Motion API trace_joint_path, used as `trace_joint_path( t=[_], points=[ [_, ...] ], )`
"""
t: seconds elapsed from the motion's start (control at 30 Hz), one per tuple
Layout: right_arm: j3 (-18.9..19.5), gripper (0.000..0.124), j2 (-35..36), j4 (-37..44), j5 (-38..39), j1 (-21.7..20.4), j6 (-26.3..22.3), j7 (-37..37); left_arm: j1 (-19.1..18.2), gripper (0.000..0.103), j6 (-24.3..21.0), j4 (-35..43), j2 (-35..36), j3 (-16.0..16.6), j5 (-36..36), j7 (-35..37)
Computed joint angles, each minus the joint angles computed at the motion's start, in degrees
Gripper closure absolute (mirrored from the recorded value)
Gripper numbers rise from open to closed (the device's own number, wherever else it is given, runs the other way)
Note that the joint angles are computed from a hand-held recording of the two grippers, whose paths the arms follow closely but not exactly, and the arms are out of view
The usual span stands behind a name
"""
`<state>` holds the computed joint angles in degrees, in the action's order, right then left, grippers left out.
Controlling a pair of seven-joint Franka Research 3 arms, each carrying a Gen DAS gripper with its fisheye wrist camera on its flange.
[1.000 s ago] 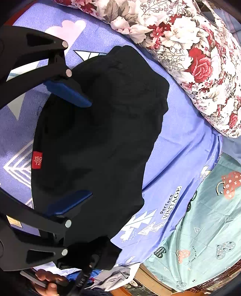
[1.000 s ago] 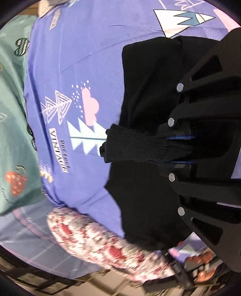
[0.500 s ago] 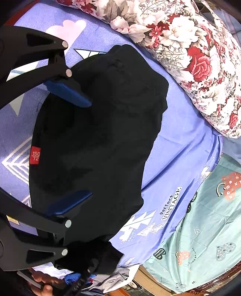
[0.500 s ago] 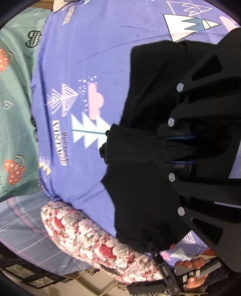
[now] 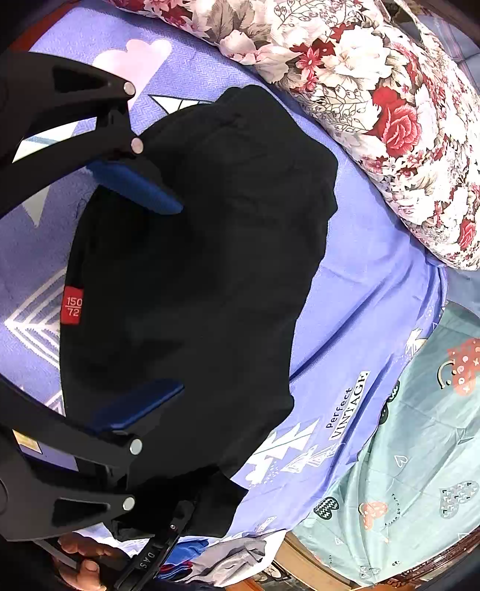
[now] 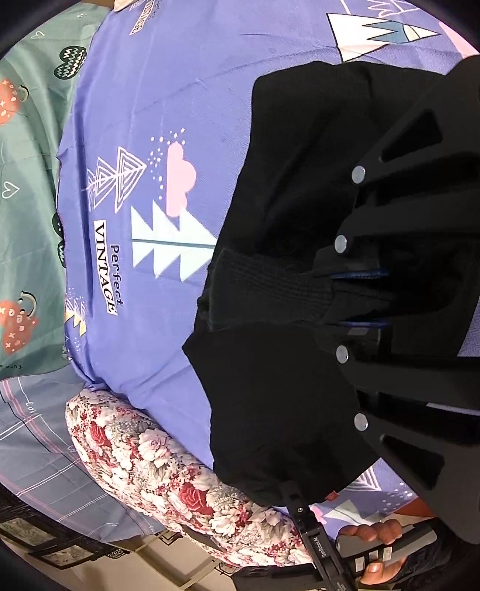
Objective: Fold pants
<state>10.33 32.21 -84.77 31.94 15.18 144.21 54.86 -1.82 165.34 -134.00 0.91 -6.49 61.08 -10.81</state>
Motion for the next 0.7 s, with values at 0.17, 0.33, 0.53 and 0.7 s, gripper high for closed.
trace_joint_path(
  t=[0.17, 0.33, 0.53, 0.7],
  points=[
    [1.39, 0.108, -2.37, -0.48, 6.55, -3.79, 3.28, -2.41, 0.08, 0.011, 0.47, -0.31, -0.33, 0.06, 0.17, 0.41],
    [0.67, 0.108, -8.14, -5.78, 16.45, -8.9, 14.2, -5.24, 0.45, 0.011, 0.83, -0.77, -0.65, 0.03, 0.99, -0.98],
    [-8.02, 0.108, -7.97, -8.43, 10.94, -8.32, 24.18, 9.01, -0.04, 0.011, -0.87, 0.28, 0.52, -0.19, -0.2, 0.78],
    [-15.42, 0.108, -1.74, -5.06, 0.77, -7.62, 17.96, 26.96, -0.77, 0.01, -2.1, 1.43, 1.41, -0.19, -2.26, 3.07]
  ],
)
